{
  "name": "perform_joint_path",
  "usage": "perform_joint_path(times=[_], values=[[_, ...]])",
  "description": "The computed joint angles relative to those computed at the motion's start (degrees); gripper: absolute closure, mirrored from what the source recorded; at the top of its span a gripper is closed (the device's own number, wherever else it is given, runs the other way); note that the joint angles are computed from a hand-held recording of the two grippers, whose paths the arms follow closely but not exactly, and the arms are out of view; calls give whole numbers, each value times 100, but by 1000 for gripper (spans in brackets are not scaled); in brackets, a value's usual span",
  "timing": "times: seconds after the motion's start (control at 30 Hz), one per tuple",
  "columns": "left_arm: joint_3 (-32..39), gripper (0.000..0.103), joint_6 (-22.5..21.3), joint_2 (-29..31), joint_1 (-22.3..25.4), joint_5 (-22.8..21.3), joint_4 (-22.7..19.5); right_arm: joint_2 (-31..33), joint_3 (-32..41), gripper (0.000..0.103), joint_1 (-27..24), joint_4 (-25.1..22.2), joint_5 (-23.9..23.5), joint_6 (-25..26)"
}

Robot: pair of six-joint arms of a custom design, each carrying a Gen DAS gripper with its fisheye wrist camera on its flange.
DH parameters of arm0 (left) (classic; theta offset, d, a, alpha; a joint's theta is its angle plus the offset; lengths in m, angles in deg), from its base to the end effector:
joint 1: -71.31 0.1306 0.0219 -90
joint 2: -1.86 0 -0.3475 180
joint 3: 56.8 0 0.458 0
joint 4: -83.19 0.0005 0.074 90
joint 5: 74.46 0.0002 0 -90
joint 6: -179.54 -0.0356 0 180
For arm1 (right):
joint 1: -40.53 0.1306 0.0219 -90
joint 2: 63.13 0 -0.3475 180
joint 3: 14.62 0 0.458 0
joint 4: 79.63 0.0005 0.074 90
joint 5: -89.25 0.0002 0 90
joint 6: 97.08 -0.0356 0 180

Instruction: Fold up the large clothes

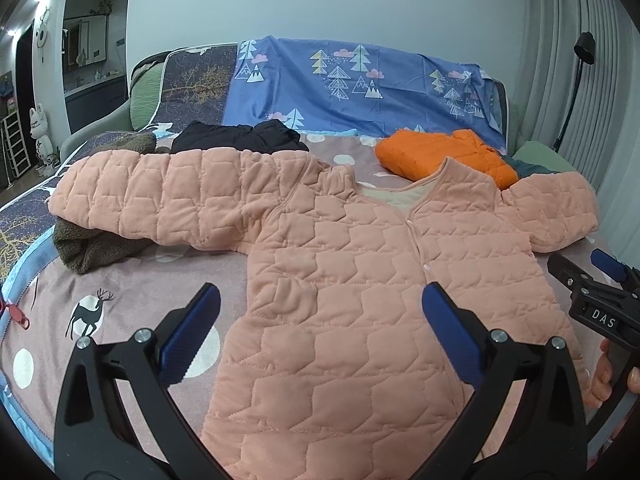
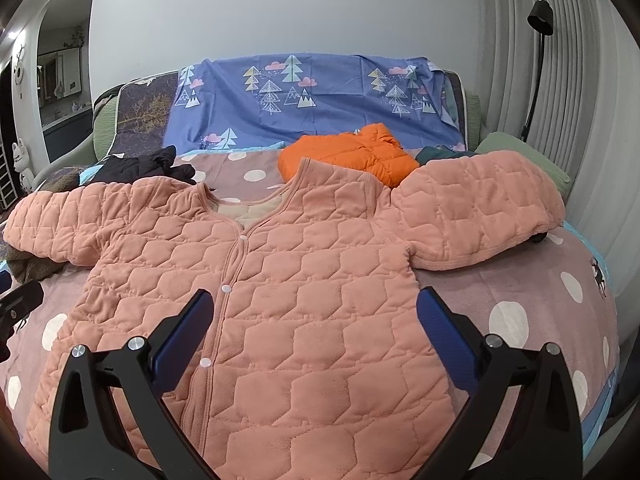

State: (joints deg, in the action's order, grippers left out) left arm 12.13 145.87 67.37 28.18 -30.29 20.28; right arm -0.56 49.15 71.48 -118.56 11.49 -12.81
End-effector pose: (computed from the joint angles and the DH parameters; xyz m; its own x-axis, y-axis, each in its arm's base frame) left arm 0.2981 -0.2450 0.3889 -0.5239 -0.3039 -0.7958 -0.4065 0.9101 -0.0799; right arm 0.3520 0.2017 0.3819 -0.5580 -0.2209 -0.7999 -0.3046 0.9512 -0.0501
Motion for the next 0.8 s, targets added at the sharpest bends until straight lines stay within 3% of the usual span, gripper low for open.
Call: perform_joint_path(times=[0.33,0.57,0.63,0.8], values=[[-108,2,-79,-83,173,597,189,41,19,20,-5,-32,-45,6],[-134,2,-248,-68,137,560,374,60,16,28,-23,-75,-166,83],[-164,2,-301,-98,133,554,454,97,58,37,-52,-168,-299,47],[-345,23,-294,-313,205,672,697,110,57,42,-35,-199,-293,68]])
